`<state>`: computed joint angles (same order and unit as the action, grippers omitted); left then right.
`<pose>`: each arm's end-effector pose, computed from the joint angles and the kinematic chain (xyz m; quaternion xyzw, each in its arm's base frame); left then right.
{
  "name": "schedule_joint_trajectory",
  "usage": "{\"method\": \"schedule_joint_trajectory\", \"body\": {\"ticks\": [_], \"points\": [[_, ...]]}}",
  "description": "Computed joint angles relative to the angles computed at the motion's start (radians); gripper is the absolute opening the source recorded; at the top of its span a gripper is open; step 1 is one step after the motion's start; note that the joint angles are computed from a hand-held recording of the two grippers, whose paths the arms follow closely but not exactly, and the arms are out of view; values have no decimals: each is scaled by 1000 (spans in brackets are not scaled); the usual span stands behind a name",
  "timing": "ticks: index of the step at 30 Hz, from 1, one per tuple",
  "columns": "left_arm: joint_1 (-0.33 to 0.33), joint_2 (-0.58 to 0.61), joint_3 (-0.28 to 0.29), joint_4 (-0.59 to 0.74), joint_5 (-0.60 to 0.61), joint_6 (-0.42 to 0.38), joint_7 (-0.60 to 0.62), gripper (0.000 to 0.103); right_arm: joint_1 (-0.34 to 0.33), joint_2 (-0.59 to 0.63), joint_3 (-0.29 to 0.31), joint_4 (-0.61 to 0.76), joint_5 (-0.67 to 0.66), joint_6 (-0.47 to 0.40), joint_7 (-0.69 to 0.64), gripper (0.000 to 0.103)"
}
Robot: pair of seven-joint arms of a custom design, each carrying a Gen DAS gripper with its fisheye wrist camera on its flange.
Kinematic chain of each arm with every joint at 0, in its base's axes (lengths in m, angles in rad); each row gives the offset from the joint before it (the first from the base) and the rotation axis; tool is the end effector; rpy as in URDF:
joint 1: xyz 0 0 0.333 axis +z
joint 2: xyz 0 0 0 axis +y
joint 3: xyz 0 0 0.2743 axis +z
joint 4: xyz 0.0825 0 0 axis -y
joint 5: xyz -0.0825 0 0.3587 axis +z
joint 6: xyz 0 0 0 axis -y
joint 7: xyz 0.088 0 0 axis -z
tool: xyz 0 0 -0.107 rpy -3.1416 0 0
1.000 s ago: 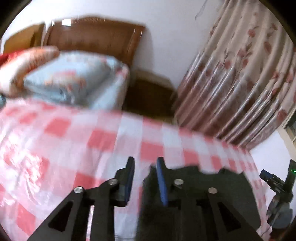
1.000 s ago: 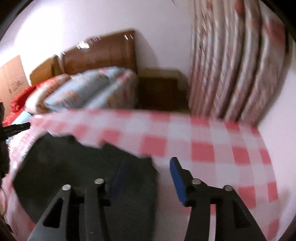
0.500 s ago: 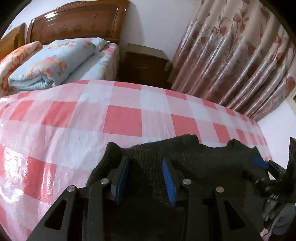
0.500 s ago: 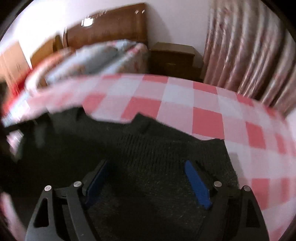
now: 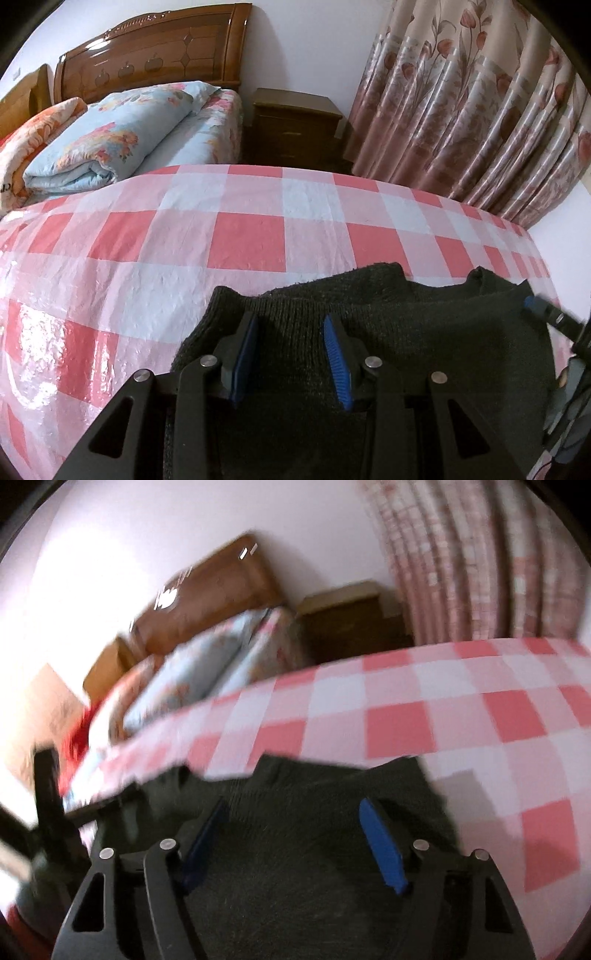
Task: Fold small clothes
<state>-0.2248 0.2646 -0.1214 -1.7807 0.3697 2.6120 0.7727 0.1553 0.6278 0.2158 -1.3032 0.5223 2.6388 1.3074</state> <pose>0.6004 -0.2185 0.4427 -0.7380 0.6035 -0.2459 0.1752 0.6957 0.2116 0.4357 -0.6975 0.5846 -0.0398 0.4126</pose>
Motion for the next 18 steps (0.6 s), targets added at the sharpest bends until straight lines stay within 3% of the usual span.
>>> {"method": "schedule_joint_trajectory", "body": {"ticks": [2, 4, 8, 11, 15, 18], "points": [[-18, 12, 8, 25, 38, -36, -15, 38, 3, -17, -21, -34, 11, 35, 70, 103], [-29, 22, 12, 45, 68, -65, -26, 38, 0, 13, -23, 20, -6, -30, 97, 103], [-27, 26, 7, 56, 67, -84, -24, 38, 62, 31, -79, 66, -135, -61, 153, 103], [-68, 31, 17, 106, 134, -181, -102, 37, 73, 30, -91, 66, -191, -63, 173, 103], [-80, 14, -24, 85, 122, -78, -95, 38, 145, -16, -143, 29, -353, -83, 189, 103], [-103, 61, -40, 132, 93, -97, -74, 38, 164, -24, -102, 36, -403, -162, 96, 103]]}}
